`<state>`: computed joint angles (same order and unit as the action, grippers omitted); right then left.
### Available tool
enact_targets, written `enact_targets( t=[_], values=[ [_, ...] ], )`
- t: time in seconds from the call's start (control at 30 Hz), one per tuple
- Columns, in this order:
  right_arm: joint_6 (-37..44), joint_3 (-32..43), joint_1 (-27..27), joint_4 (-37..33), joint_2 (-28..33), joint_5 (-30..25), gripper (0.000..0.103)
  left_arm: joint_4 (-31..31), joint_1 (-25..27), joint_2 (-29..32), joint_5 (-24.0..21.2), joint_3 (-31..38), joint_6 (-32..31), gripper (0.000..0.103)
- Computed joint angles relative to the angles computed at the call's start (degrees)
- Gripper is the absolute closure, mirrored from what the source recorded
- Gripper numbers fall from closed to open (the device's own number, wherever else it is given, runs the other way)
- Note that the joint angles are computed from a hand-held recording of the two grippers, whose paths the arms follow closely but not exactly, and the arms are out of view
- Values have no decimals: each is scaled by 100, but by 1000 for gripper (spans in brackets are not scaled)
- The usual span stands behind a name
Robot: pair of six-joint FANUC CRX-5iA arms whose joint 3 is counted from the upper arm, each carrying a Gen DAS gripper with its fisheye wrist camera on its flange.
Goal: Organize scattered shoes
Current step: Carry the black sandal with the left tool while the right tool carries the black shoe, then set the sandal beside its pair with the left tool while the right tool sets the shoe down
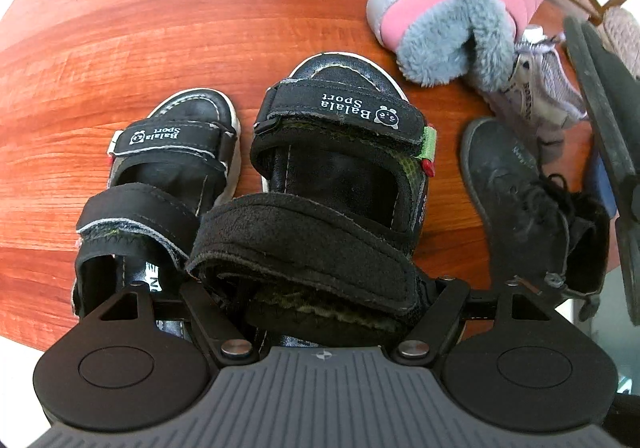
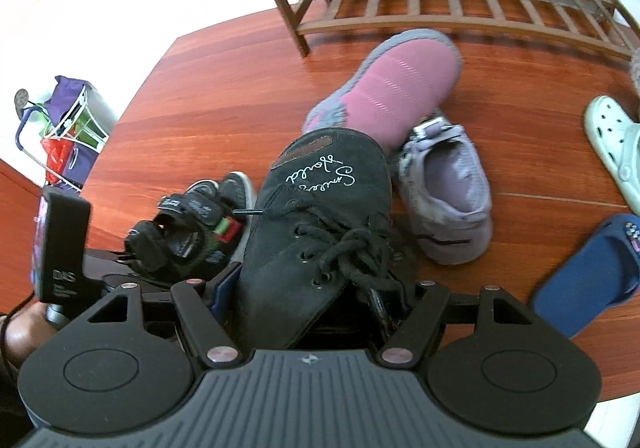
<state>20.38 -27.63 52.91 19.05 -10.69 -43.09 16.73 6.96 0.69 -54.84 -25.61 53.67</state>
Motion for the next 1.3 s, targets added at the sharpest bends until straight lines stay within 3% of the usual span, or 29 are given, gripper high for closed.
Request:
enact_targets(
  t=[0.63, 0.87, 1.1, 1.3],
  values=[
    [-1007, -344, 230, 537, -161, 27, 27, -469, -229, 199, -71, 350, 1062, 25],
    [-1099, -371, 261, 593, -196, 10, 27, -237, -39, 178, -301, 424, 875, 21],
    [-1008, -270, 203, 396, -72, 220, 27, 457, 516, -194, -641, 288, 286, 17],
    [-824, -128, 96, 53, 182, 544, 27, 714, 764, -427, -459, 235, 120, 16]
  ],
)
